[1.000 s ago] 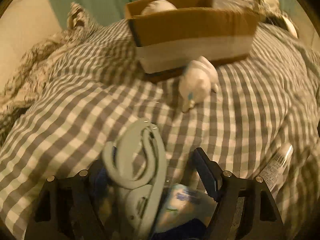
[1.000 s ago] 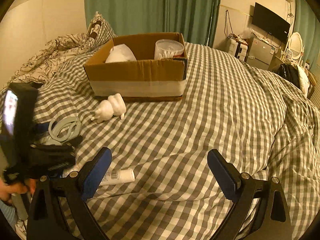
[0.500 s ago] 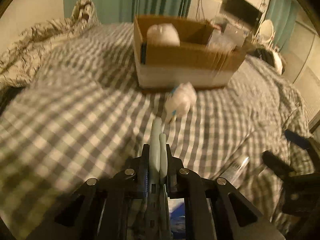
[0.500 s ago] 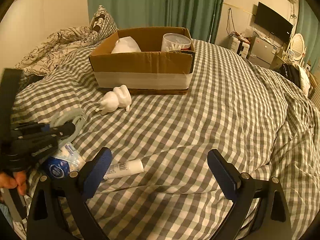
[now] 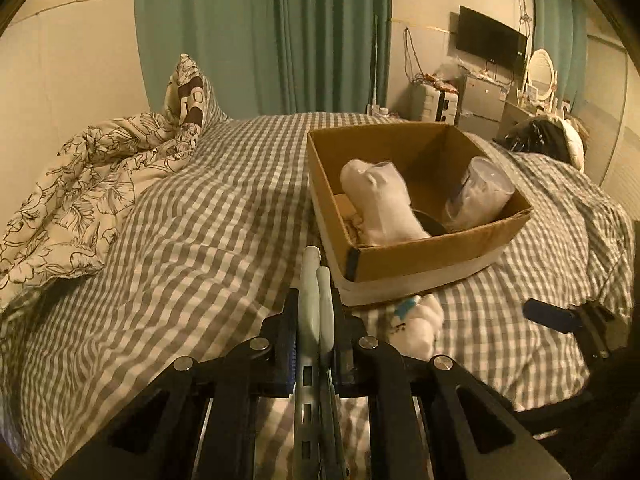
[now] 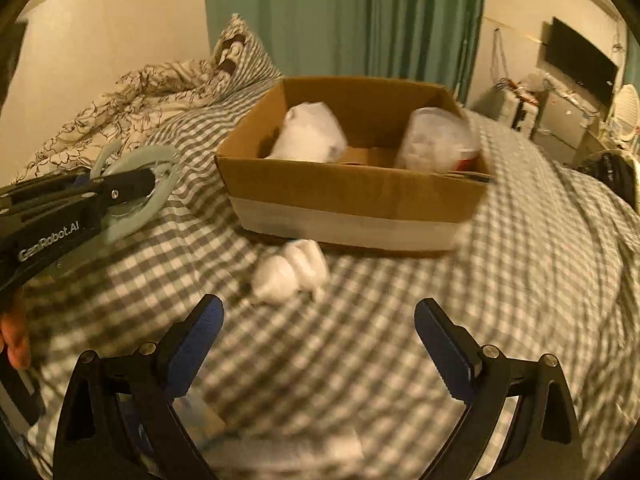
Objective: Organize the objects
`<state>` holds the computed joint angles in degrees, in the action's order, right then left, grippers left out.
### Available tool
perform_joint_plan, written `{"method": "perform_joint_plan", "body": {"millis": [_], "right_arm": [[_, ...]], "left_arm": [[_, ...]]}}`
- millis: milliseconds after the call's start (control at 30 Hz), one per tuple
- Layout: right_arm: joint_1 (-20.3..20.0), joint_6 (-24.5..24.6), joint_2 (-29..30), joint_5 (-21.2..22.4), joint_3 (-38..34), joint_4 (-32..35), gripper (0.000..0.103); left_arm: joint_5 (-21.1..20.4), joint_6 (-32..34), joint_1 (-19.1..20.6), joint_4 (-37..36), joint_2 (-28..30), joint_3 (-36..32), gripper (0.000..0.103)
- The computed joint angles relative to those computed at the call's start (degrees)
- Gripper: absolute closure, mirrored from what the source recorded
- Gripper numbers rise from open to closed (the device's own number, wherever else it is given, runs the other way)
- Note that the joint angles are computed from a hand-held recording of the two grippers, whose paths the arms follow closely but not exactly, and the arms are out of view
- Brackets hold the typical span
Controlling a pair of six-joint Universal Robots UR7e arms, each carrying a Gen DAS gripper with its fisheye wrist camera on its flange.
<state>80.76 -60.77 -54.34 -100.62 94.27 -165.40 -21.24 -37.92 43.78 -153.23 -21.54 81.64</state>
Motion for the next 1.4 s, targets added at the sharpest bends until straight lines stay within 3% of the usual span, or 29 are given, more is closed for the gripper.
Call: {"method": "perform_joint_plan", "body": {"millis": [267, 333, 400, 433, 700, 933, 1067, 1233, 1400], "right_arm": [[1.13, 1.49, 7.12, -4.73, -6.26, 3.18, 0.007], [1.22, 0.95, 8.44, -5.80, -7.67, 3.92, 0.013], [1.24, 1.19, 9.29, -6.73, -8.78, 5.54, 0.034], [1.26, 1.22, 9.49, -7.21, -8.96, 5.75, 0.038], [0.30, -0.49, 3.81, -3.09, -4.13, 4.97, 0.038], [0.67, -2.11, -4.76, 2.09, 0.21, 3.54, 0.038], [2.05, -2.63, -7.94, 4.62, -0.24, 2.34, 0.038], [5.07, -3.06, -8.68, 6.20, -4.55, 1.29, 0.038], [6.68, -3.19, -5.10, 5.68, -11.85, 1.59, 0.038]], "left_arm": [[-0.27, -0.14, 1.60, 2.91, 0.76, -0.74, 0.091], [-0.38, 0.35, 1.71, 2.59, 0.84, -0.74, 0.091], [-0.50, 0.00, 1.80, 2.71, 0.69, -0.51, 0.091], [-0.66, -0.48, 1.84, 2.97, 0.49, -0.33, 0.091], [-1.07, -2.98, -0.34, 2.77, -0.37, 0.70, 0.091], [-0.42, 4.62, -4.37, -3.35, 1.21, -2.17, 0.091], [-0.67, 11.24, -5.76, -6.92, 2.98, -7.22, 0.091], [-1.78, 22.36, -5.73, -11.09, 7.03, -17.93, 0.091], [-3.24, 28.18, -4.17, -10.28, 10.87, -27.52, 0.091]]}}
